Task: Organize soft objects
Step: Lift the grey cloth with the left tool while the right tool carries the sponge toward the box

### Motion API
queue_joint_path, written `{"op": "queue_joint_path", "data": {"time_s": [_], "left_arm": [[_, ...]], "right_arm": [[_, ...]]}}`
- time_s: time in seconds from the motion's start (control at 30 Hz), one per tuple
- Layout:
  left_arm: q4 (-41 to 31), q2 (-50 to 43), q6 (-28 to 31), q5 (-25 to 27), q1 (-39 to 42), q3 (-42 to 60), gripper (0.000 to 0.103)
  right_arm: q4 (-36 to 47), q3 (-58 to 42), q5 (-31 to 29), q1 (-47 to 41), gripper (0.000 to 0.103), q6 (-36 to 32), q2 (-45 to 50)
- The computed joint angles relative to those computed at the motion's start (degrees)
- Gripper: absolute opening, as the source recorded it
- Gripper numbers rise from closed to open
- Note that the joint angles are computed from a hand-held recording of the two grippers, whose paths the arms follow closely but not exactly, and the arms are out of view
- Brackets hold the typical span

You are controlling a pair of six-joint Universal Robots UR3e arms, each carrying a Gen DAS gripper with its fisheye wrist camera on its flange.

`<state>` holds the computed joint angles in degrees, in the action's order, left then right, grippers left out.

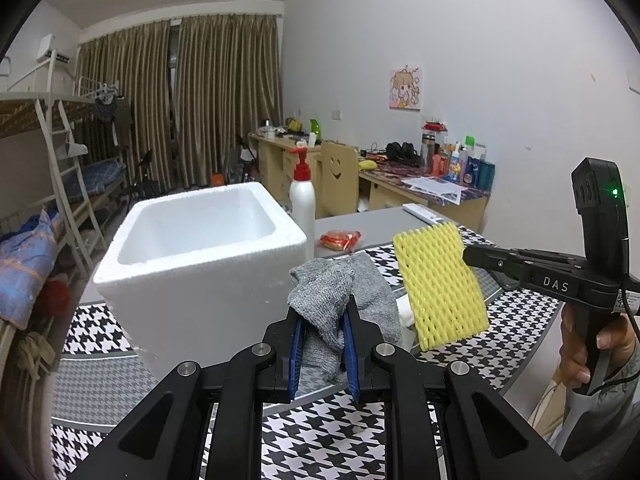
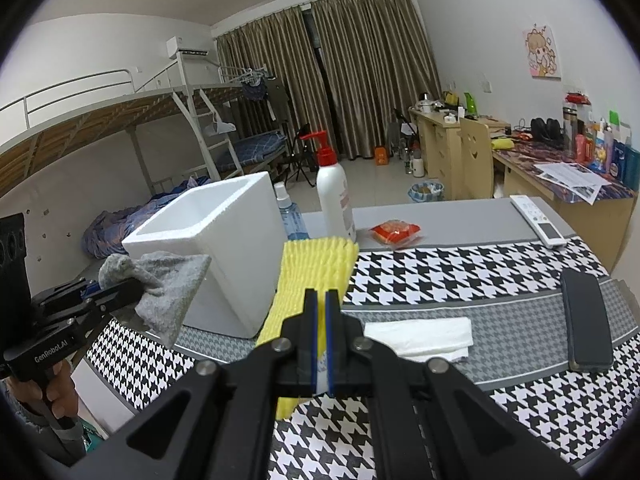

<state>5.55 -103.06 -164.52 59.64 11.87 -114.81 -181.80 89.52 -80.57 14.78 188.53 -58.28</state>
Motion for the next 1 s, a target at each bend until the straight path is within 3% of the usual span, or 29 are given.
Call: {"op": "queue_joint_path", "data": {"time_s": [0.7,1.0], "left_arm": [[2.1,5.5,-1.2,-3.8,5.1,-3.4,0.019],[3.4,5.5,-2.9,-1.7,4.9,-2.3,0.019]], "right_arm": [[1.9,-5.3,0.5,1.2,0.005,-1.9,0.7],[3.6,-9.1,0.1,2.1,0.005,-2.7,1.7]]}}
